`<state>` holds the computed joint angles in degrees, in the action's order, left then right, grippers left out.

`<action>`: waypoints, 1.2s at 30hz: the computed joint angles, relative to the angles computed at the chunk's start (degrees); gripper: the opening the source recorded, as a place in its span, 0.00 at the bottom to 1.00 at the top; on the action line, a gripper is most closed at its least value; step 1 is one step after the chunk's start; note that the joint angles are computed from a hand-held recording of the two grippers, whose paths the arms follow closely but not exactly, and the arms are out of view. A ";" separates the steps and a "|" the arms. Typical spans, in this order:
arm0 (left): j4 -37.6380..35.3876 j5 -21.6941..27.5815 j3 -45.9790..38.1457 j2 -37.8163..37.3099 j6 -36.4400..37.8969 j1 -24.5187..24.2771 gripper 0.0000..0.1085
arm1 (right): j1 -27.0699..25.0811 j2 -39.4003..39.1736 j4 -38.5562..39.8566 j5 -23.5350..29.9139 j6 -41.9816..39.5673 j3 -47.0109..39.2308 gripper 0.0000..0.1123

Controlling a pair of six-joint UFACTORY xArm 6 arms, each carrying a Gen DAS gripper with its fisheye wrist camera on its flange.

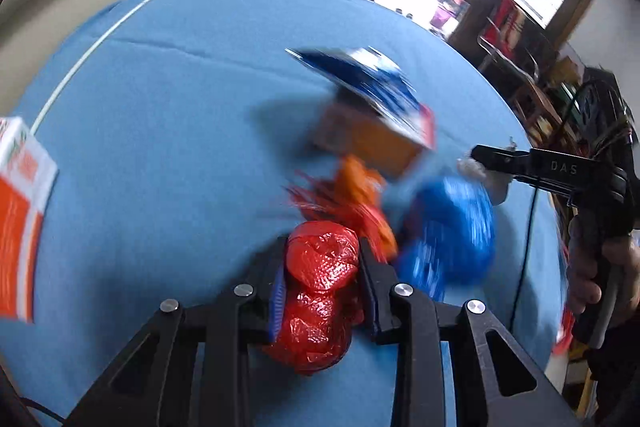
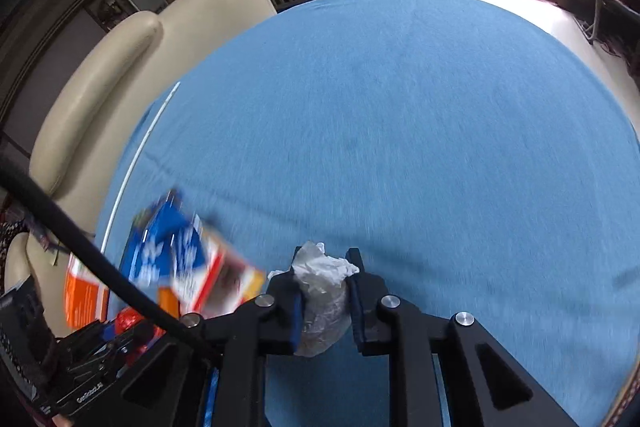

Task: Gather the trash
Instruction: 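Carry the red bag and white tissue toward the red basket with both tools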

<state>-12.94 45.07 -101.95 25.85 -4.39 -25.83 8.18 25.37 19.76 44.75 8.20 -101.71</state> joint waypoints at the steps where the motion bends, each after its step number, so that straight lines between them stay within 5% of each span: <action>1: -0.27 -0.91 2.84 -2.04 -0.07 -0.81 0.30 | 0.48 -3.71 0.62 -1.78 -0.89 5.42 0.18; 12: -0.06 -15.20 29.97 -23.65 -6.27 -7.94 0.30 | 3.37 -35.76 7.11 -15.71 -4.19 43.56 0.18; 16: 15.55 -16.03 34.74 -29.58 -20.78 -10.91 0.30 | 3.29 -45.61 4.29 -17.98 -2.11 51.36 0.18; 25: 44.35 -5.19 35.39 -38.96 -40.97 -19.10 0.30 | 5.40 -61.73 -2.49 -18.84 3.30 61.24 0.18; 36: 58.21 6.54 32.46 -41.47 -47.87 -27.08 0.30 | 8.08 -71.78 -9.59 -18.83 9.00 65.53 0.18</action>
